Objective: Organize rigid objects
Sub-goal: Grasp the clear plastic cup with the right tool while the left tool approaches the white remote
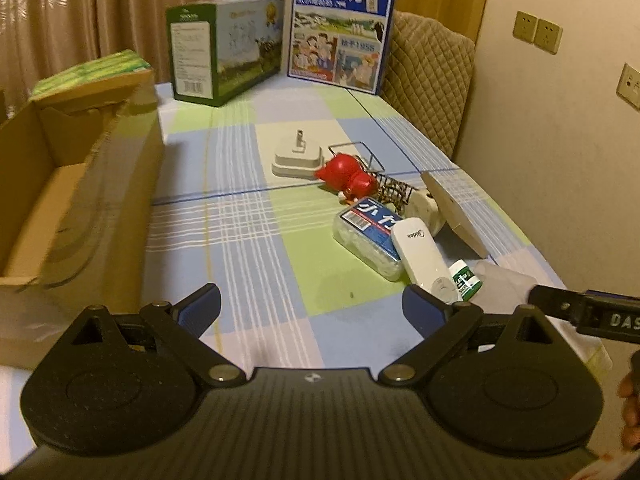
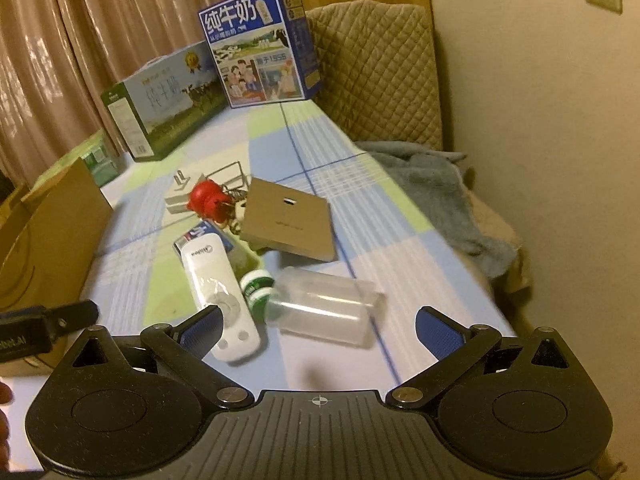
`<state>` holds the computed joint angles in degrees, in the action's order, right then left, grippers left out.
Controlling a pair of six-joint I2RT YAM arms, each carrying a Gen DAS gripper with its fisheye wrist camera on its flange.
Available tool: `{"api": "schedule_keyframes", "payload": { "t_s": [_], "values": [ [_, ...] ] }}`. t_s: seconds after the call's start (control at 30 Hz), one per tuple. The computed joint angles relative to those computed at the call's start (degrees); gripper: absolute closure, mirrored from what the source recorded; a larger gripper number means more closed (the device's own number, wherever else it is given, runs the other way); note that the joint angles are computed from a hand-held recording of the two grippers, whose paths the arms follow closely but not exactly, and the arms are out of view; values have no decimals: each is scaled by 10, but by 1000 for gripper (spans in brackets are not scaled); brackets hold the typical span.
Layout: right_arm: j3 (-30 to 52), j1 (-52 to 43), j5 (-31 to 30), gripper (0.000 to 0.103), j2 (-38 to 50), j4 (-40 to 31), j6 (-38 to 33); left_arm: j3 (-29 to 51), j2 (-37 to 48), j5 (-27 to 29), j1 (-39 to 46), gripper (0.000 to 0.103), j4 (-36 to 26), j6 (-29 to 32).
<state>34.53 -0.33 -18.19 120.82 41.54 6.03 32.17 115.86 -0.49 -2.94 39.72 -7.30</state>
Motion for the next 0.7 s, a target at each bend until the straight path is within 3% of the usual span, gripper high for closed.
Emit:
{"api": "schedule_keyframes", "payload": {
  "t_s": [0.27,0.4,0.7],
  "values": [
    [66,41,63,10,86,18,16,40,57,35,22,8,5,19],
    [103,41,53,11,110,-12,16,46,66,44,26,8,5,21],
    [94,23,69,21,114,-1,-9,41,67,62,31,8,14,25]
  ]
}}
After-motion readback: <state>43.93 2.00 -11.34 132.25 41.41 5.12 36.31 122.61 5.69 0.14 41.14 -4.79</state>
